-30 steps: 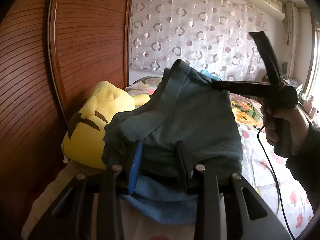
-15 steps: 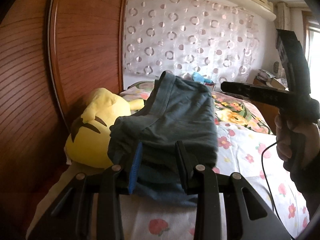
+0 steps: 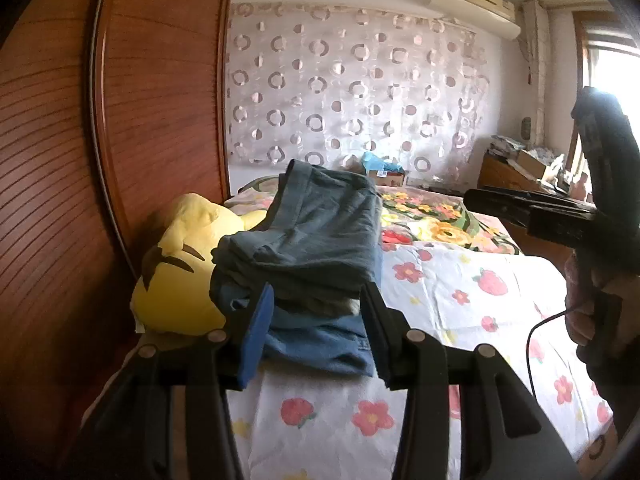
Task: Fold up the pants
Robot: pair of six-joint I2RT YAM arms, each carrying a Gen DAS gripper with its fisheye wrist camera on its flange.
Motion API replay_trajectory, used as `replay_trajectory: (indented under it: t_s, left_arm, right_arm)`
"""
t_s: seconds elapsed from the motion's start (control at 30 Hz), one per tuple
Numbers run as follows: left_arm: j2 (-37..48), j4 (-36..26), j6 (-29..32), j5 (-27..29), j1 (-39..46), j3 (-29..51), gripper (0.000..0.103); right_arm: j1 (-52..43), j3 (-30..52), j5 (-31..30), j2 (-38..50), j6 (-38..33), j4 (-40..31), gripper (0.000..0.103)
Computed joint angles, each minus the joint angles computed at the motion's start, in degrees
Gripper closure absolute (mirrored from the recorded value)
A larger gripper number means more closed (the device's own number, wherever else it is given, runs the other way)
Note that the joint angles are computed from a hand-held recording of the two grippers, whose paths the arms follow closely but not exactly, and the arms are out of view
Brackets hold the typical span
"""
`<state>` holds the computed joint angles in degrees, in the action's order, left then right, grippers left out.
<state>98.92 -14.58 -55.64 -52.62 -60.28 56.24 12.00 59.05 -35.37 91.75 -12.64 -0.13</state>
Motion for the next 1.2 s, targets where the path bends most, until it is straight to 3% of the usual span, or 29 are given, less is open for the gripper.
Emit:
replay_trajectory:
  t_s: [0.2,0.43,0.57,0.83,1.2]
  left_arm:
    - [2.1,-6.4,-2.9,-2.2,-4.1,4.8,0.057]
    - [3.3,-7.9,-3.3,-4.7,-8.4,7.7,0.055]
    - [6.0,-13.0,-5.4,-5.6,-10.7,12.2,0.055]
    - [7.4,-9.4,-2.8,-5.4,-14.7,14.3,0.055]
    - [13.9,-15.5,-6.3,-6.1,-18.6,23.1,0.048]
  right_arm:
    - [-3.8,-9.0,-1.4,-9.5,-0.2,0.3,0.050]
    - [-9.7,-16.3,-4.0,-20.2,-1.2,-2.8,0.049]
    - [-13.9,-19.6,-5.5,-25.9,-1.9,-5.2,0.046]
    - [-24.9,-25.6,-10.3,-36.8,-4.6,-11.0,0.045]
    - [-46.2,-30.2,-20.9,-46.0,-16.1,-24.4,0.023]
